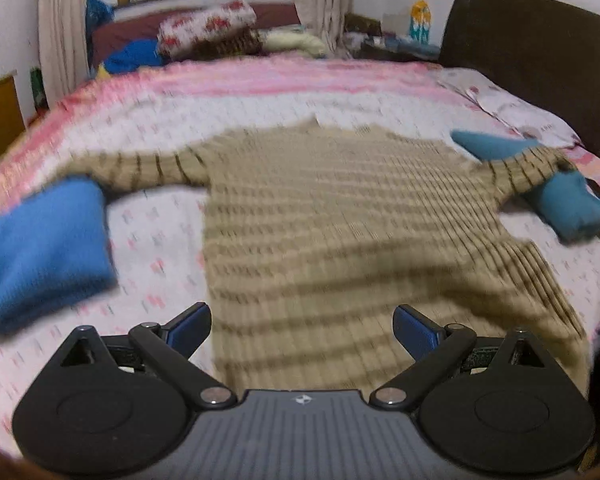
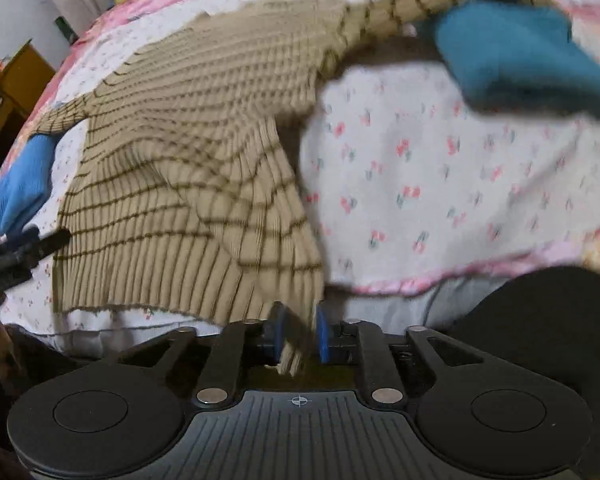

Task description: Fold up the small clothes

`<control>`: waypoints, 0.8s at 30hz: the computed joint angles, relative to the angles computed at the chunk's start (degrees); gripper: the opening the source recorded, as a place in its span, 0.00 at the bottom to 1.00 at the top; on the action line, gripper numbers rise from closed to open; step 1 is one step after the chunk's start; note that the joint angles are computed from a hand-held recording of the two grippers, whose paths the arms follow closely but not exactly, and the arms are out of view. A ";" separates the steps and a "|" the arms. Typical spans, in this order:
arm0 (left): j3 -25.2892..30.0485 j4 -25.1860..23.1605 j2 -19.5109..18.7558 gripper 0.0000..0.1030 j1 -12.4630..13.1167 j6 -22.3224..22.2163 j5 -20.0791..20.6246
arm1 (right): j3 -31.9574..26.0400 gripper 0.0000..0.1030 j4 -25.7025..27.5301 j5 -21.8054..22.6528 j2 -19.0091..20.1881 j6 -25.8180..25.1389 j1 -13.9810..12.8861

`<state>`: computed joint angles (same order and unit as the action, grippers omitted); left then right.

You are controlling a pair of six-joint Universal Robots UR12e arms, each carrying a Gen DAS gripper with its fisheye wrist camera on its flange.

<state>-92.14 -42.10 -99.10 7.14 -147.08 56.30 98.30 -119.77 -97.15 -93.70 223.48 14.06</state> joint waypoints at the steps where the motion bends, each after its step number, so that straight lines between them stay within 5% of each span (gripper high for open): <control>1: 0.78 1.28 -0.70 0.99 -0.30 -0.68 0.46 | -0.19 0.27 -0.60 -0.88 -0.21 -0.56 -0.13; 6: 7.79 6.50 -6.54 0.99 -2.72 -3.35 3.46 | -1.30 0.33 -10.78 -4.55 1.49 -9.26 -2.38; 13: 23.21 5.85 -17.96 0.99 -6.95 -3.25 9.49 | -6.89 0.34 -23.67 -4.81 11.47 -27.63 -7.84; 24: 47.16 -4.99 -34.20 0.99 -10.61 3.95 12.47 | -17.44 0.48 -21.74 1.64 23.31 -39.37 -14.96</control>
